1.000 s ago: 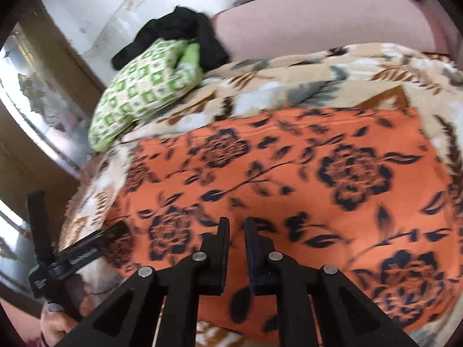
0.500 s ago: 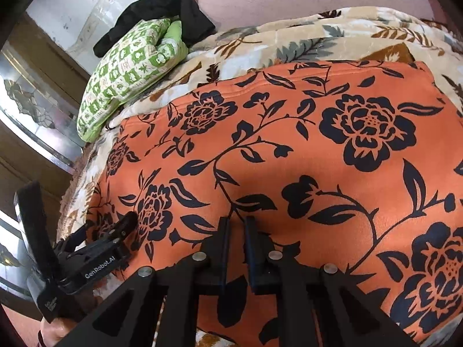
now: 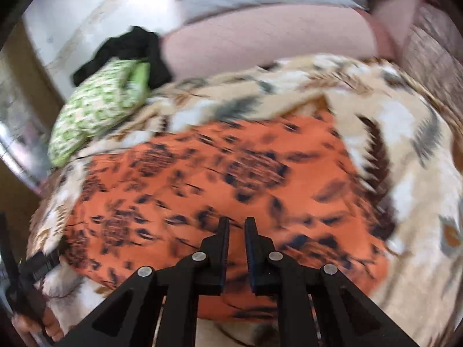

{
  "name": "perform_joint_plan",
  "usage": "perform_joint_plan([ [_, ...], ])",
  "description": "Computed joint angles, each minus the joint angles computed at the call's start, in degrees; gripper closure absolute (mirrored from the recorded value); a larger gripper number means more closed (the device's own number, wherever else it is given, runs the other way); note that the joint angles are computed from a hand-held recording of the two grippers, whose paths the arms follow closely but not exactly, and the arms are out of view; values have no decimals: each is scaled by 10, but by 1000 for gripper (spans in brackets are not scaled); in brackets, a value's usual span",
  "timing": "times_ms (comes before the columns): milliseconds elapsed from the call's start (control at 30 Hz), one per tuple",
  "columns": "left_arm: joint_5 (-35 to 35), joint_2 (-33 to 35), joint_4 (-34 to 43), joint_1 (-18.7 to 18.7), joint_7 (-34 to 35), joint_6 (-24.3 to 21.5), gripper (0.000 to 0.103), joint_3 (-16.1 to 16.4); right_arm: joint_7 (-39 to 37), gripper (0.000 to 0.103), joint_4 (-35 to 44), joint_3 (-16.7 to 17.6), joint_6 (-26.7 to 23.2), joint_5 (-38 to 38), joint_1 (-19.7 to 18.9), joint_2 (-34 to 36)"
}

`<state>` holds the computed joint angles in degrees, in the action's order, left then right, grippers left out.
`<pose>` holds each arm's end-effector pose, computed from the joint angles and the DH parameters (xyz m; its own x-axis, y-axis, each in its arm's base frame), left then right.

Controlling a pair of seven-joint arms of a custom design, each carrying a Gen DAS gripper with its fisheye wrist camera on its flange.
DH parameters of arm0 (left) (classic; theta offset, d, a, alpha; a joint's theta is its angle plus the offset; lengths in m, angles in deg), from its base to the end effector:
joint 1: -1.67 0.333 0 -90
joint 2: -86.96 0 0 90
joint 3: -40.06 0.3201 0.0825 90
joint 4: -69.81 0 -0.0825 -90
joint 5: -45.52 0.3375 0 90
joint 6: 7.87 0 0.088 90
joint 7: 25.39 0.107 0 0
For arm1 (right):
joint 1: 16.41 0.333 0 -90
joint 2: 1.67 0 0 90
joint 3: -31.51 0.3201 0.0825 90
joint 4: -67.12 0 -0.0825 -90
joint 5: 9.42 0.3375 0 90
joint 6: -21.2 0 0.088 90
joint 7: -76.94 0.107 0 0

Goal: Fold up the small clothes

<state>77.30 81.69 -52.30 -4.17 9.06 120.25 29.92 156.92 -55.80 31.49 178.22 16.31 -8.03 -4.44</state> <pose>0.4850 -0.1249 0.4963 0.4100 -0.8930 -0.1856 -0.8398 -0.2903 -0.4587 0.5297 0.0606 0.5224 0.0565 -0.9586 -0.2790 -0.8067 0.1208 -0.5784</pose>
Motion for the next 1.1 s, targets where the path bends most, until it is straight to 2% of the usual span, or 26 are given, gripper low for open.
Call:
perform_joint_plan([
  [33,-40,-3,-12,3,10,19,0,10,22,89,4,-2,-22,-25,-6,5],
  [67,-65,-15,-27,7,8,42,0,17,52,89,22,-5,-74,-69,-13,18],
  [100,-85,-30,-41,11,11,64,0,23,53,89,29,-7,-104,-73,-16,26],
  [133,-86,-51,-61,16,8,92,0,26,25,89,18,-10,-102,-37,-19,18],
  [233,-70,-107,-114,39,-32,138,0,26,-5,89,-7,-14,-93,9,-20,-18],
  [333,-119,-151,-173,44,-47,214,0,48,-90,89,-49,-30,-72,134,-6,-68],
  [367,-150,-158,-188,36,-31,243,0,62,-131,89,-59,-40,-76,187,4,-83],
  [433,-203,-158,-206,15,13,296,0,82,-172,89,-72,-42,-69,240,15,-101],
  [467,-232,-156,-215,1,38,328,0,93,-186,89,-73,-41,-65,253,19,-105],
  [567,-282,-143,-217,-25,84,383,0,99,-219,89,-74,-37,-51,280,31,-108],
  [600,-321,-131,-213,-58,124,398,0,122,-225,89,-72,-37,-52,289,33,-105],
  [633,-375,-123,-208,-98,169,404,0,153,-233,89,-71,-40,-56,303,35,-103],
  [700,-459,-105,-195,-143,213,406,0,182,-242,89,-65,-42,-69,324,36,-94],
  [800,-512,-75,-174,-133,207,388,0,173,-232,89,-54,-33,-90,311,29,-77],
  [900,-557,-56,-169,-123,224,433,0,163,-228,89,-50,-25,-100,292,25,-68],
  [1033,-597,-29,-149,-112,273,447,0,150,-234,89,-44,-22,-105,301,23,-57],
  [1067,-615,-26,-149,-113,286,458,4,146,-236,89,-42,-21,-104,303,22,-54],
  [1100,-627,-23,-146,-114,302,470,12,142,-238,89,-41,-21,-104,306,21,-52],
])
